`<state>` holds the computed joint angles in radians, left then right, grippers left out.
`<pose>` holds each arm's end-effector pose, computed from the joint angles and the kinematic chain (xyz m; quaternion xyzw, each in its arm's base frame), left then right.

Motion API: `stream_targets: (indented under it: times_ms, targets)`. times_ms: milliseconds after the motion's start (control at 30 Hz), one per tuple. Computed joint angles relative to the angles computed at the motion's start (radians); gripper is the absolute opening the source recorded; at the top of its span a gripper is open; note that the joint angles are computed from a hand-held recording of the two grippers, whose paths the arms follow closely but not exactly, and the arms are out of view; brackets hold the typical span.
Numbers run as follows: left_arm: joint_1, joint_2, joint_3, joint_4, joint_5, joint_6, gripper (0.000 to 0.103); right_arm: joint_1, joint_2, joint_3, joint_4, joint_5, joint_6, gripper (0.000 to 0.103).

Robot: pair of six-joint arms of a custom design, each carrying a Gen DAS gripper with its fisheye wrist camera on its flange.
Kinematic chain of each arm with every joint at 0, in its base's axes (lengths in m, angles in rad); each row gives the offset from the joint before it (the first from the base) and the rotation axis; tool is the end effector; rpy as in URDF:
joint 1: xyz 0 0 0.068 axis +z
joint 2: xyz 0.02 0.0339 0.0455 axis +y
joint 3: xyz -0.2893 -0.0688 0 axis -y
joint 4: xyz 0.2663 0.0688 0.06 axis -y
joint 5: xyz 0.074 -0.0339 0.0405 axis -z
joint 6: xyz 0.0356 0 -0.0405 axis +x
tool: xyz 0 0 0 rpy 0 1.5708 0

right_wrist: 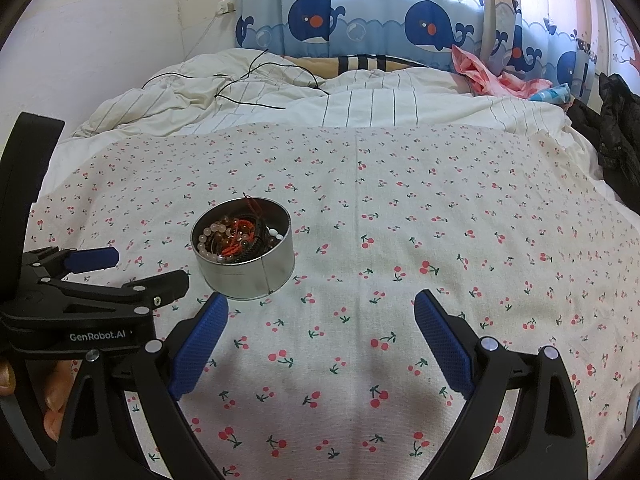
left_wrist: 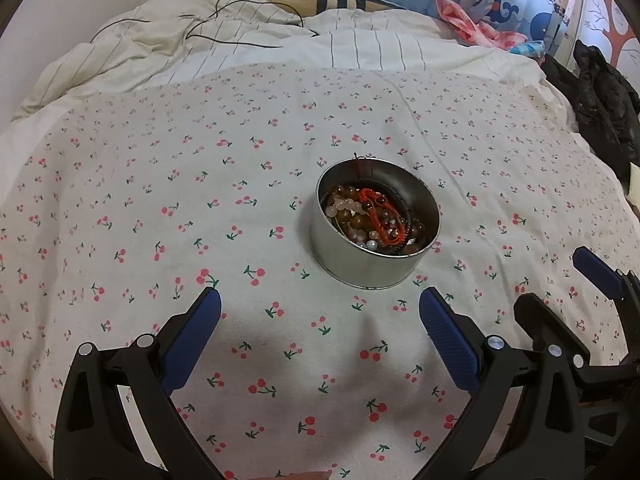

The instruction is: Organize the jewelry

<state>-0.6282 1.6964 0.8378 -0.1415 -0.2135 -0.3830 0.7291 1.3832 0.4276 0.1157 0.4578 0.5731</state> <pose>0.2750 -0.1905 0.1466 0.0869 0.9506 -0.0461 0.2944 0.1891 0.1478 0.1360 0.0100 0.9132 0.0424 0.4053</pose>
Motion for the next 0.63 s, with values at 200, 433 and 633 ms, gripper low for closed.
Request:
stream_targets:
  times_ms: [200, 433, 633]
  targets:
    - [-0.027, -0.030, -0.039, 0.043, -0.124, -0.027, 0.095, -0.003, 0.001, -0.012, 0.012, -0.002, 0.011, 0.090]
    - [-0.029, 0.007, 0.006, -0.010, -0.107, -0.004, 0.095, 0.003, -0.008, -0.003, -0.007, 0.005, 0.017, 0.090]
    - [-0.029, -0.001, -0.001, -0.004, -0.101, -0.005, 0.095, 0.004, -0.010, -0.004, -0.008, 0.006, 0.019, 0.093]
